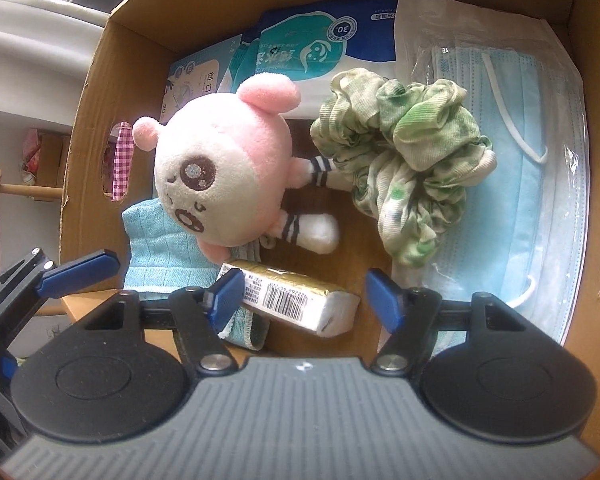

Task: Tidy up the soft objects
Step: 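Lower the gold packet beside the plush toy's feet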

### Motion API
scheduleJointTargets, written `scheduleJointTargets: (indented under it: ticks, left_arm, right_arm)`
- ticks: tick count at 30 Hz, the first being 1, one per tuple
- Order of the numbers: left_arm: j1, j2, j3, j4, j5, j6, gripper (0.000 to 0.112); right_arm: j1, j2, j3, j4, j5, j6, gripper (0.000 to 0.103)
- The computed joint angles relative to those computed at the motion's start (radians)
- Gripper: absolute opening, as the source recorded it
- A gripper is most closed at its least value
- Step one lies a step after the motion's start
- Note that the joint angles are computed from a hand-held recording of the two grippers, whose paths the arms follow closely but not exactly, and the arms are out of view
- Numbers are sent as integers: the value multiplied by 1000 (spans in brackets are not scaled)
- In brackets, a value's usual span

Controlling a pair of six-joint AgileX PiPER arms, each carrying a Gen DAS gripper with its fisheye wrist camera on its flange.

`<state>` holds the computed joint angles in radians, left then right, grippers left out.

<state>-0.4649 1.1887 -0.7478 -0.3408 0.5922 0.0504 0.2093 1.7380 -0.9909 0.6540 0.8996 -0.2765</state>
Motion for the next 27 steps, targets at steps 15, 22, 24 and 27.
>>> scheduleJointTargets:
  ticks: [15, 22, 24, 27]
  left_arm:
    - [151, -394, 178, 30, 59, -40, 84]
    - [267, -454, 225, -57, 96, 53, 84]
    - [281, -460, 232, -70, 102, 68, 84]
    - [341, -481, 248, -131, 132, 146, 84]
  right_arm:
    - [107, -202, 28, -169, -30, -15, 70]
    - [297, -178, -9, -411, -57, 38, 68]
    - [332, -149, -18, -447, -81, 42, 62]
    - [358, -97, -42, -483, -99, 42, 46]
